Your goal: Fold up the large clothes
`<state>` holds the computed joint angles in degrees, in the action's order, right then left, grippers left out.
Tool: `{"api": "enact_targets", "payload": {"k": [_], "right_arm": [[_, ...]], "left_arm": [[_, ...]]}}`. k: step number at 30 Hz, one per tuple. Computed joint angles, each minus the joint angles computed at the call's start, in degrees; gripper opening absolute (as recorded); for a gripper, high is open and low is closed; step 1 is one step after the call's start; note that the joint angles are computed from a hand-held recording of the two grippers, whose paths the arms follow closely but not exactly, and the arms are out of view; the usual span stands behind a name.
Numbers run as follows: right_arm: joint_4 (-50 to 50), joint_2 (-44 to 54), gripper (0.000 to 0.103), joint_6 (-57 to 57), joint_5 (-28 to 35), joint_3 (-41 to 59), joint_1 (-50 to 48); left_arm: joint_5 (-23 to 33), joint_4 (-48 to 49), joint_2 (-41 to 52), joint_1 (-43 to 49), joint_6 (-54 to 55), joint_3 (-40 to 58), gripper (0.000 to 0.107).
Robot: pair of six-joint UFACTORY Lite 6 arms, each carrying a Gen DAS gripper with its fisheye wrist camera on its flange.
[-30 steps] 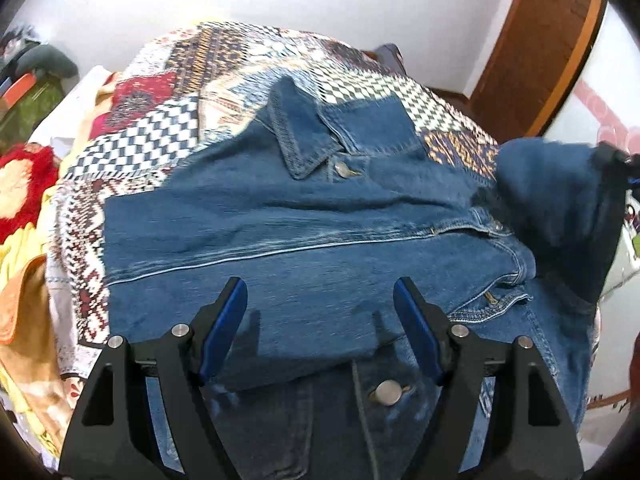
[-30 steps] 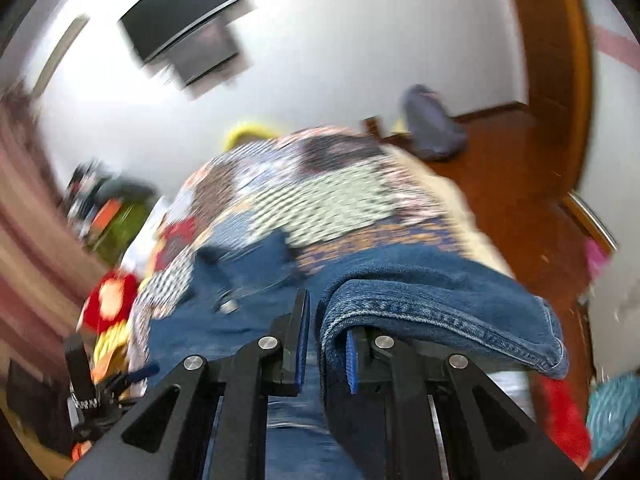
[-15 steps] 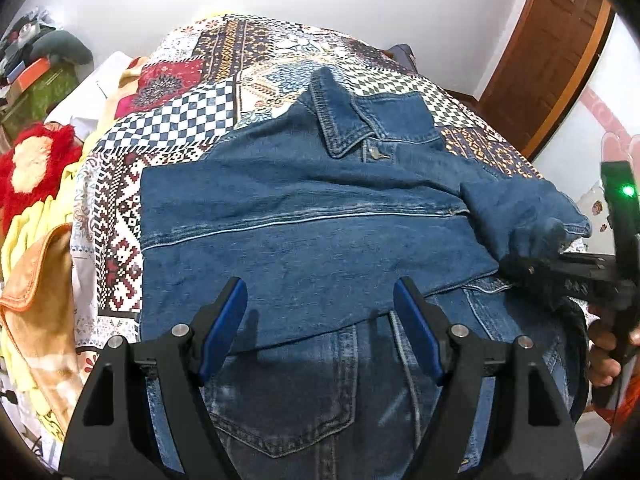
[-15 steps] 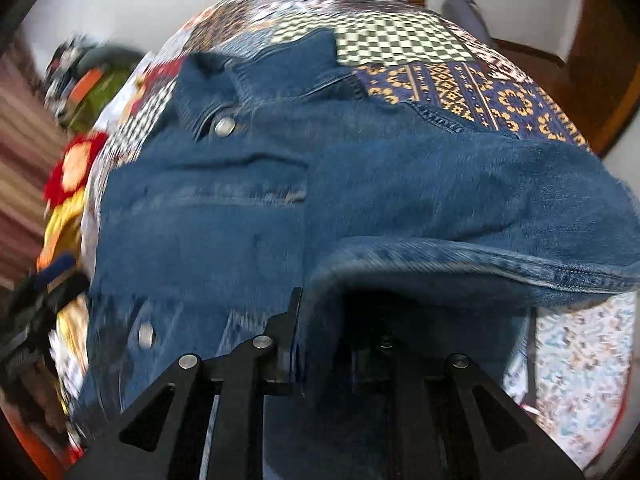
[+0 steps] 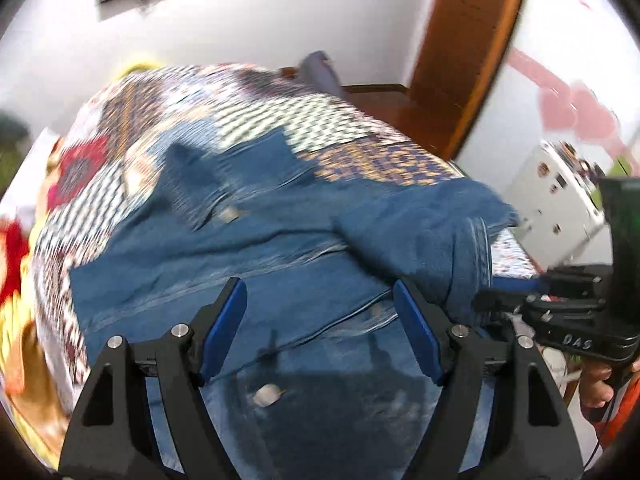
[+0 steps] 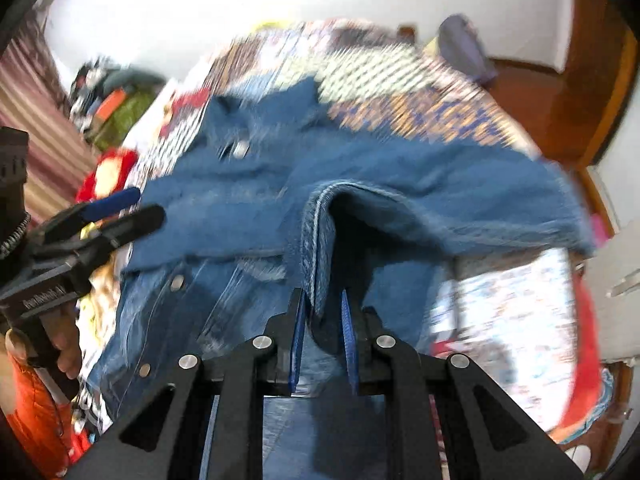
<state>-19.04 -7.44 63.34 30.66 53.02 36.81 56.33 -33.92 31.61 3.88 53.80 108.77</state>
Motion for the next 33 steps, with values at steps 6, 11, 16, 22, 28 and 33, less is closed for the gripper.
{"api": "enact_targets", "payload": {"k": [6,11,16,22,28,33], "right_arm": [[-3.5,-13.3,0.014,2.1,6.8,-6.0,-2.3],[-4.1,-23.5,0.014,5.5,10.9,-13.9,-3.5],[-6.8,-33.7,0.014,9.9,18.5,-21.1,-5.3],[3.9,-48.1,0.014,-2.2,20.6,-29.3,-20.3],[12.3,-48.4,0.014,-11.7,17.0,-31.9,-29.0],[9.1,-44.2,0.014,-6.6,14.3,-30.4,-23.7]], "left_arm": [[5.0,3.0,4.8,-12.1,-6.5,10.1,0.076],[4.7,7.2,10.3,-21.8,-8.9,14.9,0.076],[3.1,16.2,17.9,-29.1,-11.7,19.2,0.076],[-6.3,25.5,20.1,-34.9,-13.2,14.1,0.076],[-16.7,28.3,17.4,-36.8,-14.2,6.9,0.044],[-14.2,24.7,20.1,-34.5,-14.3,13.3,0.02]]}}
